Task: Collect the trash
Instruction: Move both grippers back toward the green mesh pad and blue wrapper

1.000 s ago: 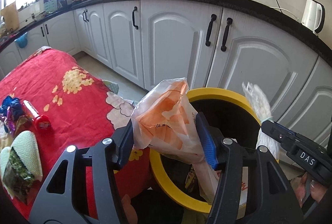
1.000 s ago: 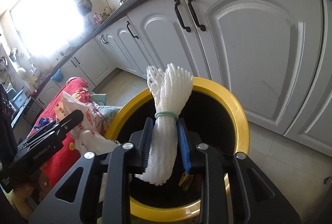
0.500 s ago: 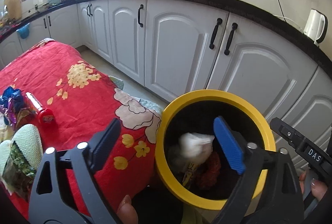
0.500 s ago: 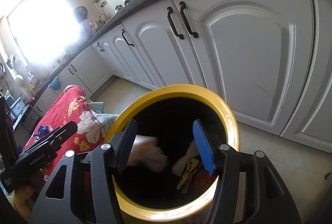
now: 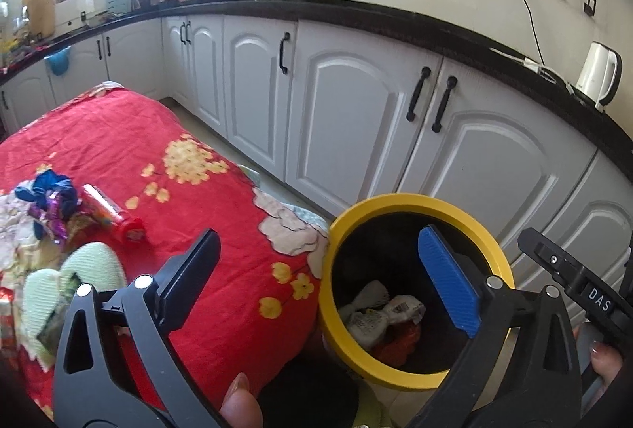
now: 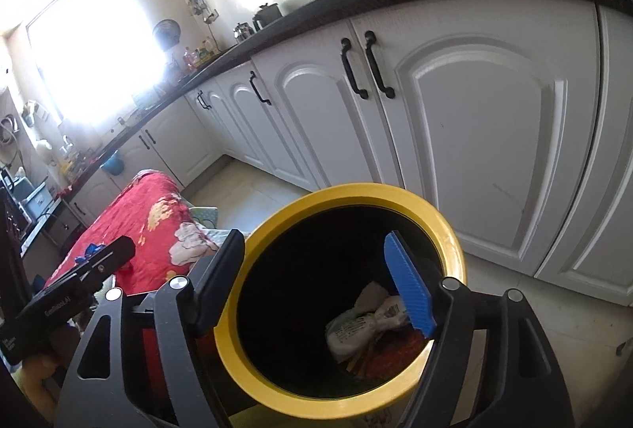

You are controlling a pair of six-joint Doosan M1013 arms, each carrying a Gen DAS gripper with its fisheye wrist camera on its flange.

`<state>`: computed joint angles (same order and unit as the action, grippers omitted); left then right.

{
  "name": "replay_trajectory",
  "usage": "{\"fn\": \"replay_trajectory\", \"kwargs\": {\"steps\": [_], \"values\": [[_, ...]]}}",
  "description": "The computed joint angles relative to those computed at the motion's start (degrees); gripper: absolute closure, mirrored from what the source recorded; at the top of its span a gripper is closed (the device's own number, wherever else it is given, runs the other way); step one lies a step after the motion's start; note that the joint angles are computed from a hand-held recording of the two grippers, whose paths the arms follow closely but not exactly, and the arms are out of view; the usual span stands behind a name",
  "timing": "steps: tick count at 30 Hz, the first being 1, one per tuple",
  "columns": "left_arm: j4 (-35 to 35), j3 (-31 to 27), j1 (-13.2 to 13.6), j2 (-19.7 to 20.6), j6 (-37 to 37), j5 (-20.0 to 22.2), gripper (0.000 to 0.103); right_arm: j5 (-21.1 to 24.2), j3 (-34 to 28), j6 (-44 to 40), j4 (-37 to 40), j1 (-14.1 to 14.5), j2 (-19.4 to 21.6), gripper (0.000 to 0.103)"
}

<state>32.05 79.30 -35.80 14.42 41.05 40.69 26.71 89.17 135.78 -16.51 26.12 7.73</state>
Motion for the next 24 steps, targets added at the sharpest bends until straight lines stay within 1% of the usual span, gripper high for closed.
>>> {"fn": "replay_trajectory", "kwargs": {"steps": [9, 18, 24], "values": [[5.15, 2.25, 0.77, -2.94, -6.17, 0.03, 0.011, -0.17, -1.54, -1.89, -0.33, 1.77, 0.44, 0.025], [8.46, 4.12, 1.56, -5.3, -9.46, 0.44, 0.011, -0.29, -3.23, -4.85, 0.24, 4.11, 0.88, 0.02], [11.62, 5.4, 2.05, -6.87, -12.26, 1.06, 0.011, -0.28, -4.54, -8.63, 2.39, 5.47, 1.41, 0.019]]}}
